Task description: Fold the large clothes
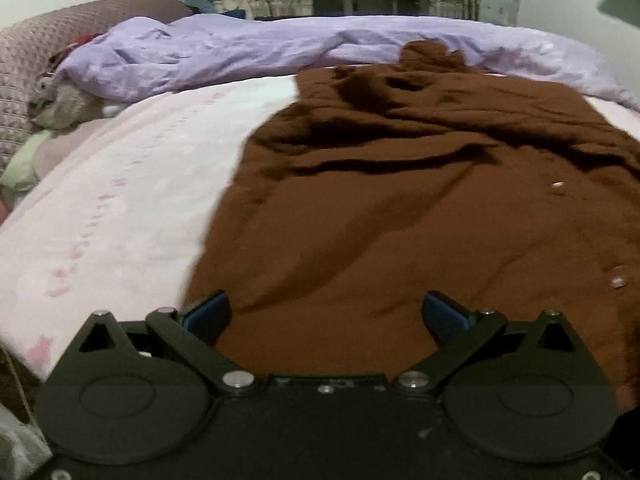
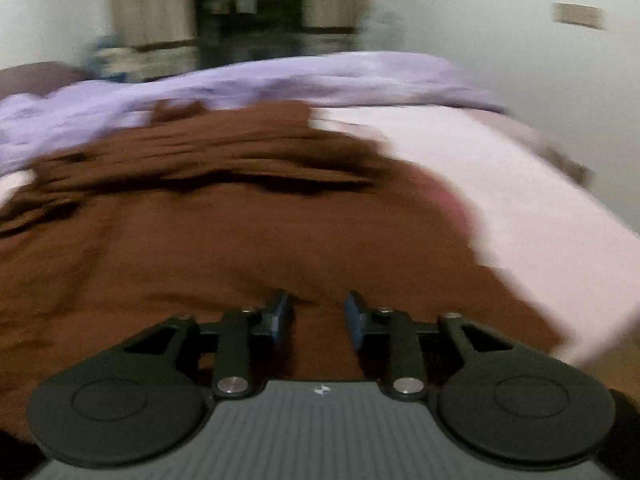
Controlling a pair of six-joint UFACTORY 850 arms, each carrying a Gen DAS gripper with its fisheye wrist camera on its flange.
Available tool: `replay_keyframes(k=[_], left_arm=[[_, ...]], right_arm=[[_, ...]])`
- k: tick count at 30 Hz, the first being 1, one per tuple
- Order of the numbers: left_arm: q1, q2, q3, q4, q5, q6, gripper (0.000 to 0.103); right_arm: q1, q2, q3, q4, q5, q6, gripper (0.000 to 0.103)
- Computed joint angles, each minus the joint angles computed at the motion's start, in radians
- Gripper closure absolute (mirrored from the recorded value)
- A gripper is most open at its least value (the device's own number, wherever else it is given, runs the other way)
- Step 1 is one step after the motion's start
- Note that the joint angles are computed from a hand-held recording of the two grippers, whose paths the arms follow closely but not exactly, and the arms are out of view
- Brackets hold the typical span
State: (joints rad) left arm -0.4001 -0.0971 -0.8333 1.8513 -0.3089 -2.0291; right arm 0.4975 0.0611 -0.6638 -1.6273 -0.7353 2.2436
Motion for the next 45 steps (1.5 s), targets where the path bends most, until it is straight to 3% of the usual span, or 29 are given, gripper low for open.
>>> replay_keyframes(k=[2,5,6,8,10,11,13,14,17,20,23,25,26,29,30,32,34,38,41,43,45], left_arm=[[0.011,-0.007,-0.005,-0.075,-0.04,0.073,0.0],[0.044,-0.001,-0.002,-0.088,-0.012,0.069,0.0],[0.045,-0.006,-0.013,-0.108,-0.01,0.078,0.0],[0.023,-0.019,-0.049,-0.119,-0.027,0.13,0.0],[-0.015,-0.03,-0.086,-0.005,-0.067,0.085,0.0],[-0.024,-0.036,-0.103,0.08,-0.071,0.019,0.0],[-0.035,-0.07,-0.158,0.128,-0.058,-0.04,0.0],[-0.038,-0.098,-0.196,0.089,-0.039,-0.017,0.0],[-0.044,-0.188,-0.297,-0.053,0.021,0.103,0.0],[-0.062,-0.271,-0.369,-0.243,-0.004,0.318,0.0],[-0.063,-0.319,-0.385,-0.197,-0.018,0.275,0.0],[-0.042,-0.324,-0.388,-0.146,0.011,0.219,0.0],[-0.035,-0.323,-0.389,-0.154,0.019,0.23,0.0],[-0.021,-0.334,-0.406,-0.17,0.017,0.275,0.0],[-0.016,-0.327,-0.397,-0.169,0.023,0.275,0.0],[0.003,-0.315,-0.384,-0.173,0.042,0.271,0.0],[0.015,-0.295,-0.365,-0.197,0.042,0.292,0.0],[0.043,-0.276,-0.342,-0.209,0.036,0.316,0.0],[0.069,-0.261,-0.323,-0.196,0.027,0.316,0.0],[0.08,-0.262,-0.324,-0.205,0.013,0.342,0.0],[0.088,-0.268,-0.332,-0.234,-0.021,0.363,0.0]], right_arm=[[-0.043,0.026,0.027,-0.019,0.034,0.029,0.071],[-0.081,0.046,0.034,-0.05,0.1,0.083,0.072],[-0.074,0.034,0.017,-0.027,0.093,0.083,0.066],[-0.08,0.012,-0.04,-0.046,0.153,0.1,0.063],[-0.073,-0.005,-0.092,-0.158,0.202,0.126,0.051],[-0.05,-0.042,-0.143,-0.173,0.181,0.082,0.04],[-0.01,-0.115,-0.219,-0.221,0.118,0.043,0.033],[0.0,-0.155,-0.259,-0.234,0.121,0.015,0.034],[-0.011,-0.253,-0.364,-0.201,0.232,-0.059,0.05],[-0.025,-0.323,-0.427,-0.143,0.307,-0.101,0.05],[-0.032,-0.355,-0.442,-0.03,0.333,-0.202,0.05],[-0.048,-0.339,-0.412,-0.095,0.354,-0.147,0.05],[-0.051,-0.316,-0.392,-0.092,0.353,-0.15,0.055],[-0.054,-0.306,-0.388,0.047,0.256,-0.317,0.055],[-0.069,-0.292,-0.37,0.038,0.262,-0.318,0.054],[-0.117,-0.246,-0.322,-0.049,0.362,-0.217,0.055],[-0.133,-0.215,-0.288,-0.046,0.342,-0.226,0.057],[-0.127,-0.183,-0.239,0.074,0.116,-0.339,0.023],[-0.193,-0.133,-0.183,0.094,0.14,-0.282,0.026],[-0.251,-0.077,-0.132,0.015,0.256,-0.166,0.033],[-0.268,-0.047,-0.11,-0.006,0.282,-0.123,0.048]])
